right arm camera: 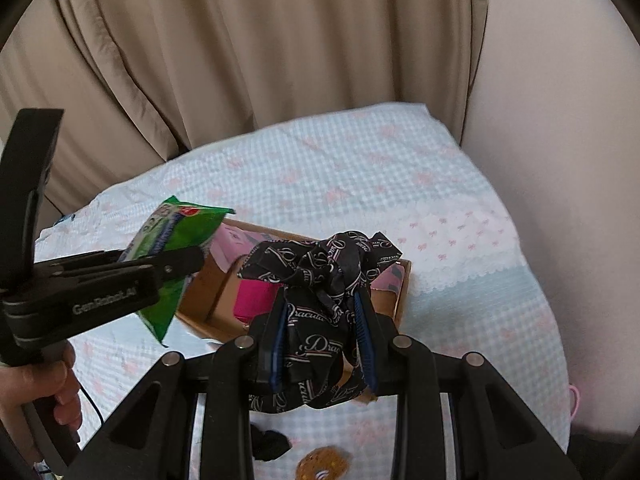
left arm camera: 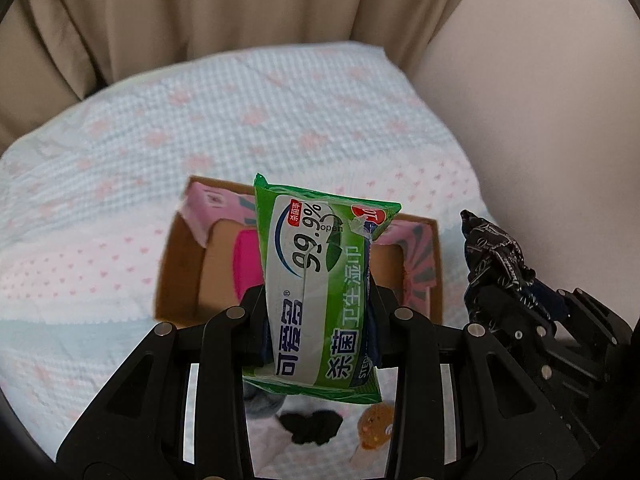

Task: Organize soft objects
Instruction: 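Carry the wipes pack and black cloth into the box and open both tools, then lift both tools out of the box back toward the remaining items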

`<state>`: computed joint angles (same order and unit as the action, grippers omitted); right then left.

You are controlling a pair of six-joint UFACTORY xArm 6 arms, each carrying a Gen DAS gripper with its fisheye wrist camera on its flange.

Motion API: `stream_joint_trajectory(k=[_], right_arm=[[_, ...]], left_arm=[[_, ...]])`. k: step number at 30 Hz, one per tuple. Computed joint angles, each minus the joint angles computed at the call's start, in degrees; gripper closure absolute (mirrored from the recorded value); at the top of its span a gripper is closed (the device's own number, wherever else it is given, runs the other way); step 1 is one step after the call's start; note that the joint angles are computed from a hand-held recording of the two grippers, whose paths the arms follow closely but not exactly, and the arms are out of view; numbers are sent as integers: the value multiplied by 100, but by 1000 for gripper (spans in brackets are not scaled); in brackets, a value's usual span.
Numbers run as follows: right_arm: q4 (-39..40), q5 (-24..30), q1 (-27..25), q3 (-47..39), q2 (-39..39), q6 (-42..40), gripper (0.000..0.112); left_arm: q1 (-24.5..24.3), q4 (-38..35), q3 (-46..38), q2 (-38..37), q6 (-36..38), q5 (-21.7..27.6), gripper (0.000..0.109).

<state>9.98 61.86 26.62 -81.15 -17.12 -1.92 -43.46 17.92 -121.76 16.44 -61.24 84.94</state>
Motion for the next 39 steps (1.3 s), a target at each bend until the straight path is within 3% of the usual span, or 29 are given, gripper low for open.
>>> stream_joint_trajectory(k=[8, 20, 21, 22, 23, 24, 25, 27, 29, 39], right_arm=[[589, -40, -276, 189, 485, -422, 84], [415, -284, -153, 568, 800, -495, 84], [327, -355, -134, 613, 787, -463, 84], [270, -395, -121, 626, 798, -444, 83], [184, -405, -103, 640, 804, -412, 77], [158, -402, -98, 643, 819, -404, 66], [206, -452, -104, 697, 796, -443, 60], [284, -583, -116, 813, 739, -555, 26], [443, -677, -135, 930, 661, -720, 11], [557, -867, -132, 1076, 437, -901, 11]], left_arm=[[490, -780, -11, 695, 490, -194, 78], [701, -1058, -26, 1104, 917, -248, 76], [711, -1051, -94, 1152, 947, -212, 73], [721, -1038, -237, 1247, 968, -133, 57], [725, -1020, -346, 1312, 977, -71, 39], [724, -977, -498, 1402, 995, 27, 7], [697, -863, -579, 1442, 1002, 58, 6], [685, -781, -572, 1420, 1036, -16, 6], [695, -780, -574, 1398, 1009, -5, 6], [593, -712, -703, 1270, 935, 282, 6]])
